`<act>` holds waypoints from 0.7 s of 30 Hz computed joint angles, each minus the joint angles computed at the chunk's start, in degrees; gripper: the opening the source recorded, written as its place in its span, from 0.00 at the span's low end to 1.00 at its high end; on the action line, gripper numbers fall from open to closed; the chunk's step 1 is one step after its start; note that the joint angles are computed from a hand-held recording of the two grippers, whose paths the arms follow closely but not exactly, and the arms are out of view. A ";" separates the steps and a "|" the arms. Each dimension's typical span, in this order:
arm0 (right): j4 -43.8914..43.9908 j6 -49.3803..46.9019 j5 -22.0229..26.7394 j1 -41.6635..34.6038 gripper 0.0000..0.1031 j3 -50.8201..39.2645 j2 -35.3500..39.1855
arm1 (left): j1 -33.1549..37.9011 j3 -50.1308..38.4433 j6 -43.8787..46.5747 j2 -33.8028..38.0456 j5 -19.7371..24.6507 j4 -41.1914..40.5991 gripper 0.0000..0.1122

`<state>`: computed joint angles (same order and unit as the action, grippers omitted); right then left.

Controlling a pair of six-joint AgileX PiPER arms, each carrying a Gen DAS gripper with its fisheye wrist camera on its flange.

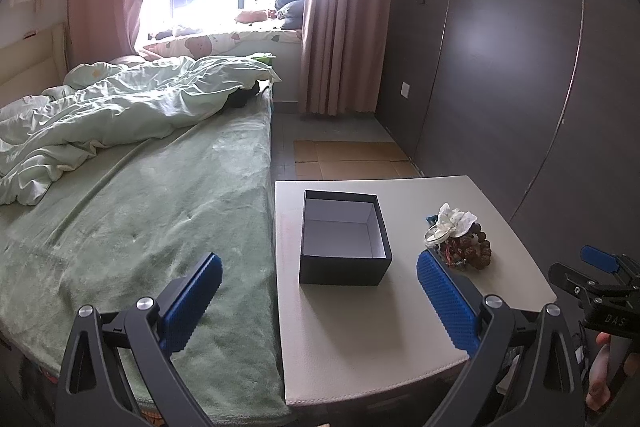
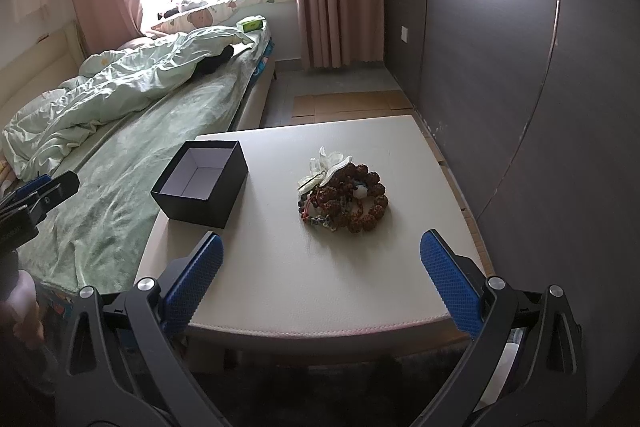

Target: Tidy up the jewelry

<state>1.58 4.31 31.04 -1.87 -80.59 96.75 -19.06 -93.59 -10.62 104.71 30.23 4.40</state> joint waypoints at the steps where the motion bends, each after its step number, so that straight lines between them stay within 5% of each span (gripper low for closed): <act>1: 0.15 -0.12 0.01 -0.03 0.95 -0.03 0.01 | 0.00 0.00 0.06 -0.01 0.00 -0.02 0.84; 21: -0.51 0.45 0.15 0.24 0.95 -0.08 0.05 | -0.12 0.14 0.03 -0.05 -0.02 0.11 0.84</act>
<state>1.06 4.76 31.19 -1.63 -80.67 96.81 -19.18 -93.45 -10.59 104.66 30.21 4.52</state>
